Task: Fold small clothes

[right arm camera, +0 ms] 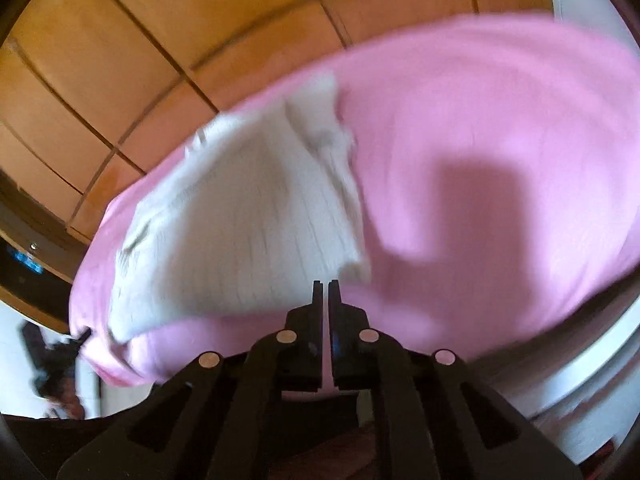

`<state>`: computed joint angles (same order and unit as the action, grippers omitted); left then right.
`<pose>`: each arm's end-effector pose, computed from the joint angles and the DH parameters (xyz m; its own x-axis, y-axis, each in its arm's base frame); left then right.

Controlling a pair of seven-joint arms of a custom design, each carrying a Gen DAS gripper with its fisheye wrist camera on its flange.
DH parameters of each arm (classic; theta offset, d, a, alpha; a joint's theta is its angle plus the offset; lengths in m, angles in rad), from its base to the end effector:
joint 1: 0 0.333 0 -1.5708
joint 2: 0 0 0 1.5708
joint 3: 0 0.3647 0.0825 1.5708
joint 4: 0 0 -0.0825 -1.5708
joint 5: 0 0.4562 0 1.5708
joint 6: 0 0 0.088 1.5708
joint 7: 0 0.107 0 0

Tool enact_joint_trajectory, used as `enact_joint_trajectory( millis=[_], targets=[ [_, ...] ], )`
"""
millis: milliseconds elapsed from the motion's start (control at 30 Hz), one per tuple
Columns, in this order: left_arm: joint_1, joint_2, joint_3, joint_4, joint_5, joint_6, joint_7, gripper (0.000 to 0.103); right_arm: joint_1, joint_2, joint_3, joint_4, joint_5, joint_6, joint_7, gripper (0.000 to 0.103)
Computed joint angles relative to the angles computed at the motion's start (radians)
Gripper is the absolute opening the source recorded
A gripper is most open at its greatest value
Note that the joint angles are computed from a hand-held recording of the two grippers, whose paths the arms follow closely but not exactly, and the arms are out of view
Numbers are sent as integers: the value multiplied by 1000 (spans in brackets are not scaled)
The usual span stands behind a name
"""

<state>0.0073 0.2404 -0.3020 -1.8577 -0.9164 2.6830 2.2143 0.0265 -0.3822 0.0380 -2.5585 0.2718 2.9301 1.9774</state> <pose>0.7076 -0.1727 0.4635 -0.3255 -0.8249 0.4621 -0.7978 -0.0227 -0.6025 0.4986 0.0160 0.4907 -0.3713 -0.8119 -0.4505 -0.6274 0.5771 -0.5228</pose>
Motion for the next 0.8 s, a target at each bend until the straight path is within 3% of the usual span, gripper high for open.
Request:
enact_joint_trajectory(
  millis=[33,67,100,133,200,300,333,433,467,500,533,600,800],
  targets=[
    [8,7,-19,27,-33,-12,65,26,-3,11,8,17,-11,12,-3,19],
    [-1,21,-22,52,-23,-20,81,29,-11,33,22,43,-32,26,-4,64],
    [-13,39,-25,77,-1,-24,87,32,-26,59,46,69,-63,43,4,77],
    [-31,67,-26,112,41,-32,82,38,-36,101,71,107,-105,69,0,74],
    [-62,115,-28,165,127,-30,42,48,0,187,59,196,-134,45,-56,66],
    [-119,186,-16,241,305,-40,-48,48,11,332,68,343,-280,-14,-19,60],
    [-162,221,23,281,404,-49,-135,48,12,384,66,399,-380,-48,36,58],
    [-184,295,41,367,517,-106,-237,48,44,491,34,511,-374,-129,8,30],
    [-189,311,45,381,545,-105,-268,48,54,508,23,524,-369,-148,-7,15],
    [-188,332,44,397,564,-112,-294,41,63,517,15,530,-355,-163,-29,9],
    [-176,339,30,395,570,-106,-298,22,68,512,8,520,-331,-158,-56,7],
    [-148,328,-3,354,574,-45,-297,5,94,488,-16,487,-333,-136,-56,4],
    [-47,286,-133,285,544,149,-263,3,143,409,-74,425,-535,-30,148,3]
  ],
)
